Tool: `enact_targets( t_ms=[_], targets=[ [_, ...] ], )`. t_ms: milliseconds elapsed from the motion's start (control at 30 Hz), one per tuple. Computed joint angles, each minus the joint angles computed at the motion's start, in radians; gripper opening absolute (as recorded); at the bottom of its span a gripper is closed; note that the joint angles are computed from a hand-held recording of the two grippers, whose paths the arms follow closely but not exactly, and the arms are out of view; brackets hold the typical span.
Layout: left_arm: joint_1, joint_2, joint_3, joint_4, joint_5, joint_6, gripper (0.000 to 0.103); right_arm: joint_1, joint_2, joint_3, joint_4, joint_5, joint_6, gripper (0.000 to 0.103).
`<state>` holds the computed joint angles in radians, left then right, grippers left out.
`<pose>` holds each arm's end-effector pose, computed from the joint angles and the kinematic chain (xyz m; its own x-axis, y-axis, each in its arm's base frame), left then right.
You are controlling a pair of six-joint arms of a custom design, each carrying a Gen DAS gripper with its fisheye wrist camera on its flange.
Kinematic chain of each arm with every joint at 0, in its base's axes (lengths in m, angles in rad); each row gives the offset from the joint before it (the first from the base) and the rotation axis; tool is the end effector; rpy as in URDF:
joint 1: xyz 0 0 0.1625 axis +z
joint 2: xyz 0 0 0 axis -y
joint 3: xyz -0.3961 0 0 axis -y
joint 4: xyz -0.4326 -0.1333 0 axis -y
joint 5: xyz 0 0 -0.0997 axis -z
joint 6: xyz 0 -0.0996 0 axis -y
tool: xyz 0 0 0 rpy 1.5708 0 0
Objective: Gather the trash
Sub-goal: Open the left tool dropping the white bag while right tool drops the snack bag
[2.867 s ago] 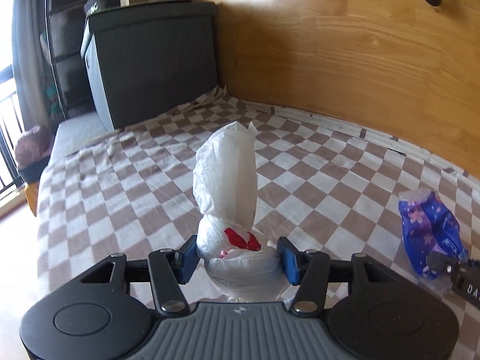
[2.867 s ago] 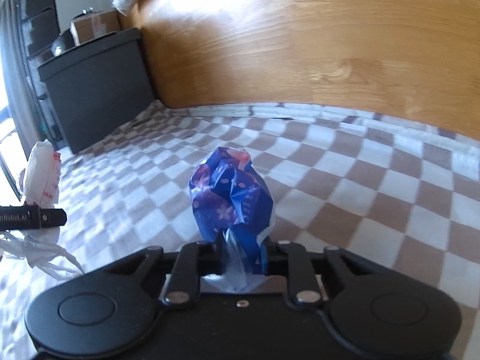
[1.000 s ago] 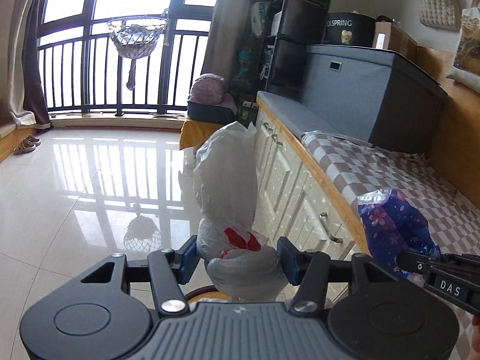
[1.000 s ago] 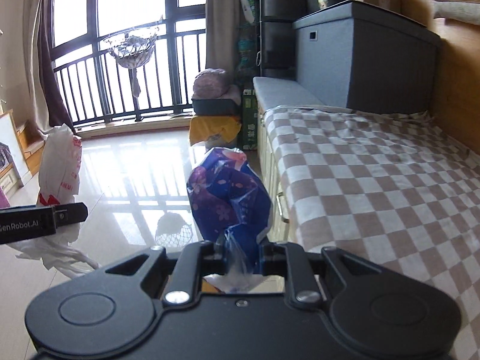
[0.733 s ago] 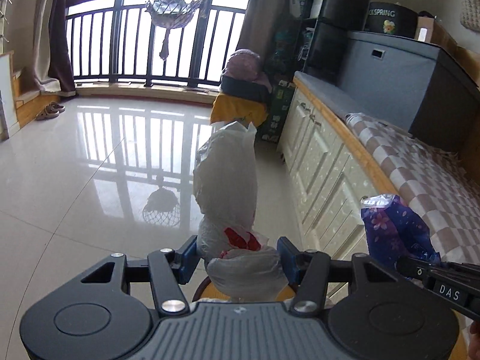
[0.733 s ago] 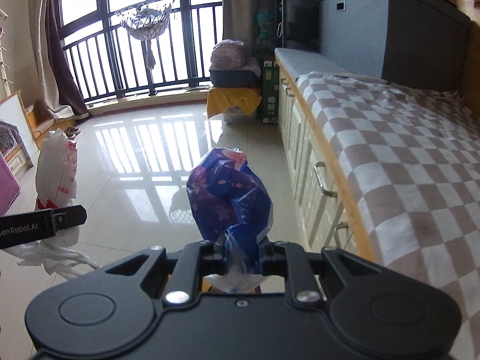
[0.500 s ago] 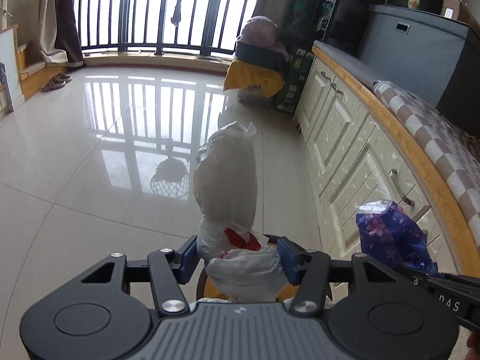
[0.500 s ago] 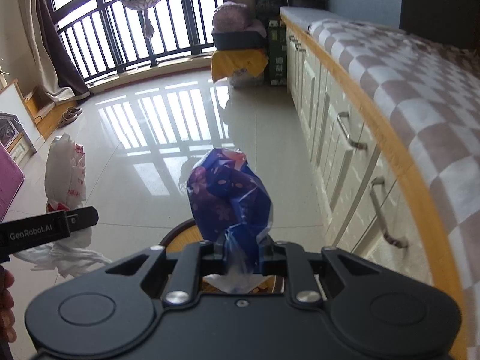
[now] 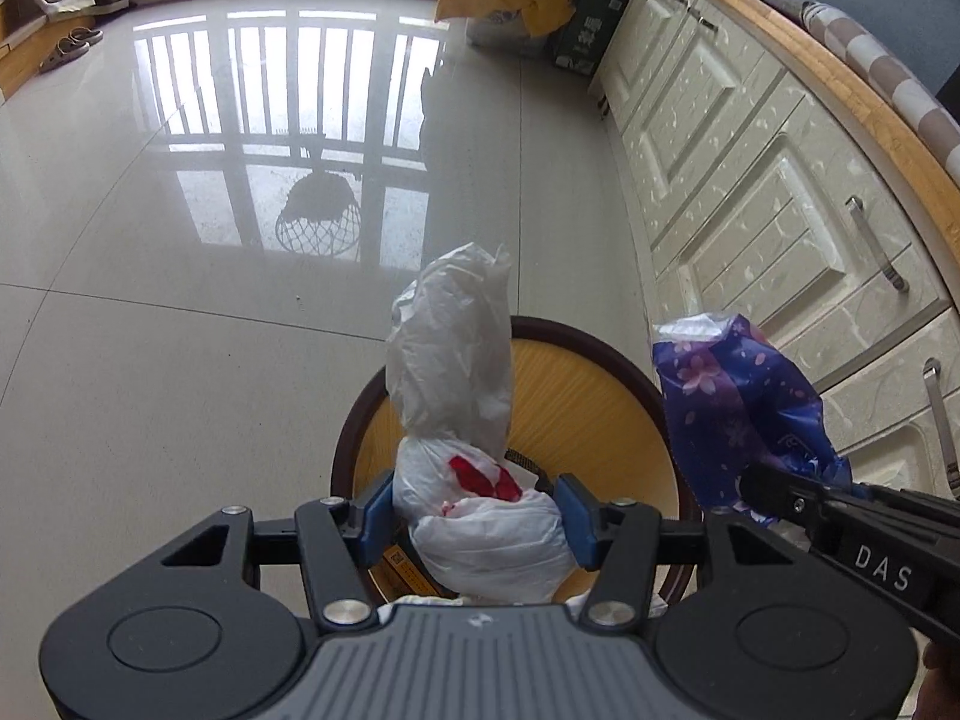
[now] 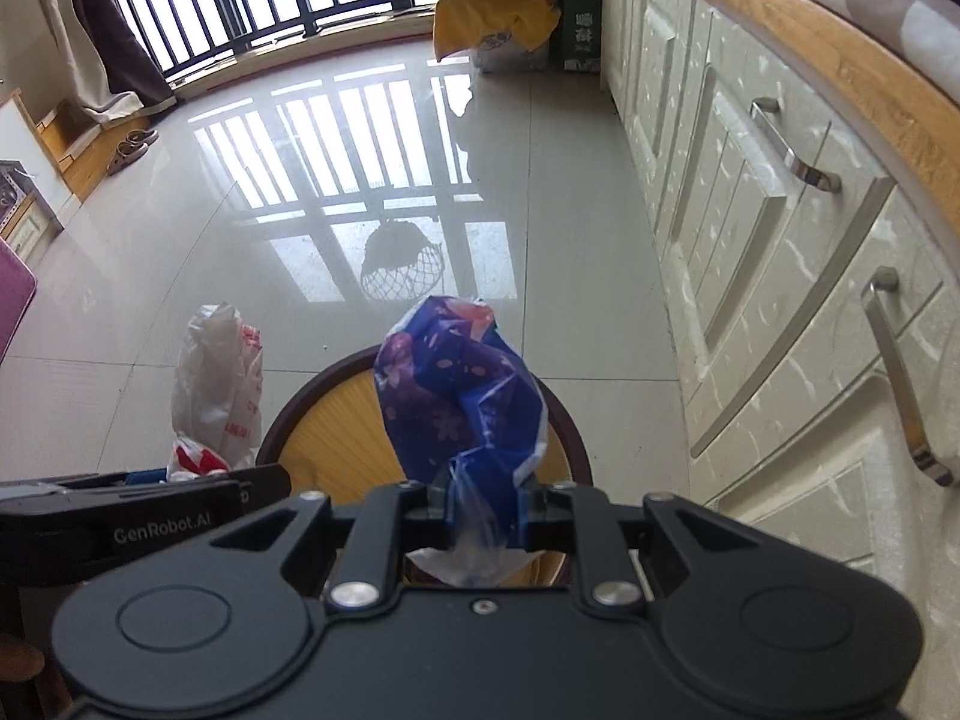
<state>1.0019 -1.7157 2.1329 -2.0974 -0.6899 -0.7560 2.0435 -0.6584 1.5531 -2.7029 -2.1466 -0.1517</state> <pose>-0.0623 -0.4875 0.3270 -0.7905 -0.3767 -0.4829 -0.0094 0.7959 -0.6054 0.3894 -0.5877 0.0097 -0.7290 -0.3956 0.5587 -0.5591 0.8149 -0.1525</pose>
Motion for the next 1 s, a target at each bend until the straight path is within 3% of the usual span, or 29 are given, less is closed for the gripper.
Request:
enact_targets(
  t_ms=[200, 267, 433, 700, 800, 867, 1000],
  targets=[
    [0.045, 0.039, -0.017, -0.043, -0.052, 0.012, 0.059, -0.028, 0.015, -0.03, 0.038, -0.001, 0.029, 0.019],
    [0.048, 0.043, -0.022, -0.017, -0.045, 0.006, 0.06, -0.033, 0.018, -0.038, 0.046, 0.011, 0.038, 0.019],
    [0.054, 0.04, -0.034, 0.056, -0.048, -0.022, 0.08, -0.036, 0.025, -0.039, 0.047, 0.026, 0.02, 0.02],
    [0.055, 0.032, -0.051, 0.159, -0.018, -0.029, 0.086, -0.039, 0.032, -0.05, 0.103, 0.046, -0.009, 0.026],
    [0.056, 0.026, -0.056, 0.199, -0.003, -0.043, 0.089, -0.044, 0.025, -0.037, 0.083, 0.095, -0.034, 0.038],
    [0.058, 0.029, -0.064, 0.222, 0.01, -0.052, 0.091, -0.047, 0.02, -0.026, 0.064, 0.121, -0.052, 0.058],
    [0.061, 0.031, -0.069, 0.244, 0.015, -0.05, 0.092, -0.036, 0.036, -0.047, 0.11, 0.038, -0.065, 0.068]
  ],
)
